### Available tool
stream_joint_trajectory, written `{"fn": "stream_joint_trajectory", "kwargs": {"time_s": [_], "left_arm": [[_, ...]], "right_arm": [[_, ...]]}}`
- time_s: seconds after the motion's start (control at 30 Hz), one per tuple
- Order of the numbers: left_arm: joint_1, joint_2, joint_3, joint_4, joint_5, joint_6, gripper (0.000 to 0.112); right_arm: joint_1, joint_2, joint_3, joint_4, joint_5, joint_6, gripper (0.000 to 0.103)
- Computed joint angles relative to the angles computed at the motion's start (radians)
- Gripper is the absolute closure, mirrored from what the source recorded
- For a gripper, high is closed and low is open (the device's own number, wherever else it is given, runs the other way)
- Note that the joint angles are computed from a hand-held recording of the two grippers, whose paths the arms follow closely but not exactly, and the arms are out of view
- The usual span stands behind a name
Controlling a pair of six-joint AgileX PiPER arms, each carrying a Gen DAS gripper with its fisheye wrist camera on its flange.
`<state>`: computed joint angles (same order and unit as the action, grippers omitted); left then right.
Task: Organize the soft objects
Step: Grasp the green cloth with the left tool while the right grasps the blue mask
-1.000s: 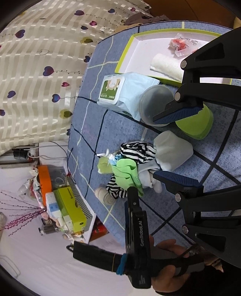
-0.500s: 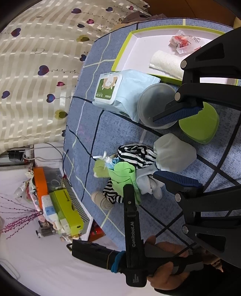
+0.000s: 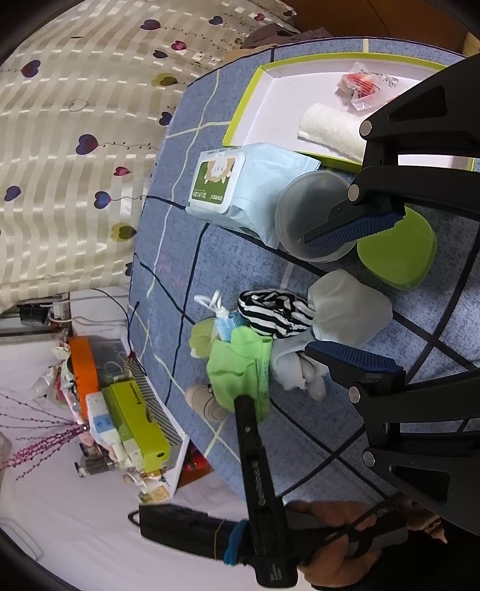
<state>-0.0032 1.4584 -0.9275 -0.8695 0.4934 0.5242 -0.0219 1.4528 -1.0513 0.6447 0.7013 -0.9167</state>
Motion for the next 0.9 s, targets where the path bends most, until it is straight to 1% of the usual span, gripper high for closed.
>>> {"fn": "stream_joint_trajectory", "kwargs": {"time_s": [0.13,0.23,0.4,0.63,0.8,0.9], "left_arm": [[0.047,-0.075,0.019,0.016,0.009,-0.004,0.105],[0.073,-0.107,0.030,0.029,0.014,-0.012,0.105],[0.104,-0.129,0.036,0.042,0.028,-0.013,0.105],[0.179,-0.143,0.062,-0.027,0.058,0.097,0.105],[0.203,-0.136,0.069,-0.075,0.072,0.161,0.105],[0.207,-0.132,0.069,-0.087,0.079,0.174,0.105]], "right_arm": [[0.017,-0.002,-0.011,-0.005,-0.003,0.016,0.051],[0.049,0.009,-0.032,-0.011,-0.009,0.031,0.051],[0.125,0.059,-0.088,-0.033,-0.020,0.080,0.051],[0.193,0.212,-0.211,-0.001,0.053,0.135,0.051],[0.222,0.310,-0.292,-0.042,0.065,0.258,0.051],[0.217,0.348,-0.333,-0.018,0.078,0.299,0.051]]}}
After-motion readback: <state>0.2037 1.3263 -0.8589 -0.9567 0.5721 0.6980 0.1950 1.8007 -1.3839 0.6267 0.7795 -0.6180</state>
